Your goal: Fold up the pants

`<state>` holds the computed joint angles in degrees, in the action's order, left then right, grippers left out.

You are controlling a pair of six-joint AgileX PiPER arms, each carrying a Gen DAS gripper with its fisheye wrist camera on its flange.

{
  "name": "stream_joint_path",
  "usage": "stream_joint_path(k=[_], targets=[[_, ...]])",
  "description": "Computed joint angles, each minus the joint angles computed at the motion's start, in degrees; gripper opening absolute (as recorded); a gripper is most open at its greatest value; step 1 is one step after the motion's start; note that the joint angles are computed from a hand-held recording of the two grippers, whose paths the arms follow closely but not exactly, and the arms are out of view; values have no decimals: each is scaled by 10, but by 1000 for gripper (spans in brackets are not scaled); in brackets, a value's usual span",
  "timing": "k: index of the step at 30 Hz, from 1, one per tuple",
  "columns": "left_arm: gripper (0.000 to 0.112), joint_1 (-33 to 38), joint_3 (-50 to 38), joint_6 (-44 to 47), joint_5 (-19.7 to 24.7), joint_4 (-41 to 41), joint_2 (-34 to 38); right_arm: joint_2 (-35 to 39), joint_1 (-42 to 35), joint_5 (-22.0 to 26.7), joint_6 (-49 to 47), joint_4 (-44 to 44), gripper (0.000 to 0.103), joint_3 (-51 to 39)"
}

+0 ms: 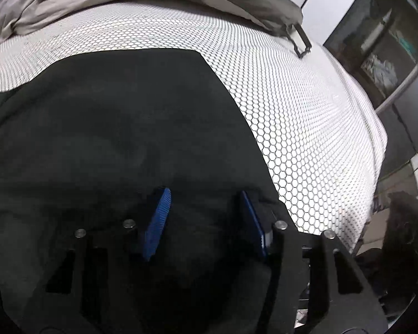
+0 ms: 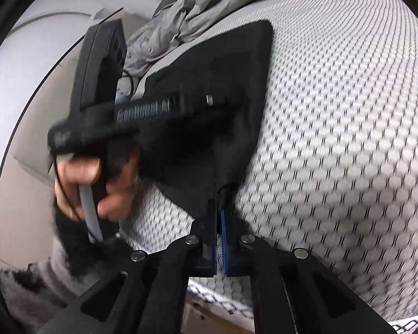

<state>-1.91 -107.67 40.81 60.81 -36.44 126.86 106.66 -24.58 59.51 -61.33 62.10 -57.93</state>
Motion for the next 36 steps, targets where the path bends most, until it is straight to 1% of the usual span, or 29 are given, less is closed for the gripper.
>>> stream_joint_path(k=[1,2,3,4,5,6,7,8,10,11,12,13,15,17,18,19,21,22,23,24,25,26,27,28,29,30,32,34,36], targets=[[50,6,7,5,-1,-4,-8,0,-8,16,1,-10,4,-5],[50,13,38,15,-11,-8,-29,-7,-19,31,0,-21,7,-7],[51,23,64,39,-20,-23,-48,-25,-36,36,-11,-25,12,1],[51,41,83,86,-22,-52,-57,-41,-45,33,-23,-17,17,6],[53,53,103,123,-22,-73,-71,-56,-55,31,-35,-3,26,13],[57,59,130,157,-30,-91,-88,-64,-65,32,-47,19,30,18],[62,65,158,191,-38,-105,-107,-57,-64,36,-47,41,30,12],[63,62,171,205,-46,-105,-115,-39,-46,25,-33,52,31,-6],[63,54,196,219,-76,-94,-126,-26,-13,-18,-12,60,30,-9],[63,44,193,207,-89,-85,-120,-17,10,-49,7,49,17,-14],[62,34,181,186,-96,-78,-108,-10,18,-58,26,30,9,-22],[62,10,147,146,-103,-70,-78,4,26,-57,43,19,8,-33],[62,-2,119,112,-99,-49,-52,0,25,-45,36,26,5,-19],[62,-23,124,98,-139,-14,-48,-6,20,-22,28,27,4,-9],[62,-27,133,91,-150,-3,-52,-5,20,-12,27,21,4,-8],[62,-32,136,76,-156,8,-54,-3,23,-9,24,6,4,-8],[62,-30,139,66,-151,10,-62,-8,26,-3,24,-25,5,-10],[62,-22,149,80,-140,-7,-72,-11,19,5,20,-22,7,-14],[62,-12,166,111,-128,-33,-87,-18,6,13,15,-15,18,-16],[62,-1,193,165,-119,-71,-106,-28,4,-1,15,-4,36,-16],[64,7,232,223,-115,-97,-137,-40,-8,-9,8,11,44,-10],[66,8,268,280,-126,-121,-159,-49,-20,-17,-1,30,50,-6],[70,1,302,323,-143,-131,-179,-55,-26,-31,0,42,50,-7],[71,-12,330,344,-166,-119,-191,-60,-24,-47,5,49,50,-8],[71,-23,348,344,-182,-95,-195,-61,-17,-61,10,52,50,-10],[71,-34,368,351,-210,-88,-195,-59,-9,-73,14,53,50,-14],[73,-40,392,379,-244,-118,-194,-37,24,-99,45,39,50,-36],[73,-39,397,386,-247,-126,-195,-11,56,-126,83,15,50,-63],[73,-37,391,379,-236,-123,-189,1,56,-136,101,-11,50,-74]])
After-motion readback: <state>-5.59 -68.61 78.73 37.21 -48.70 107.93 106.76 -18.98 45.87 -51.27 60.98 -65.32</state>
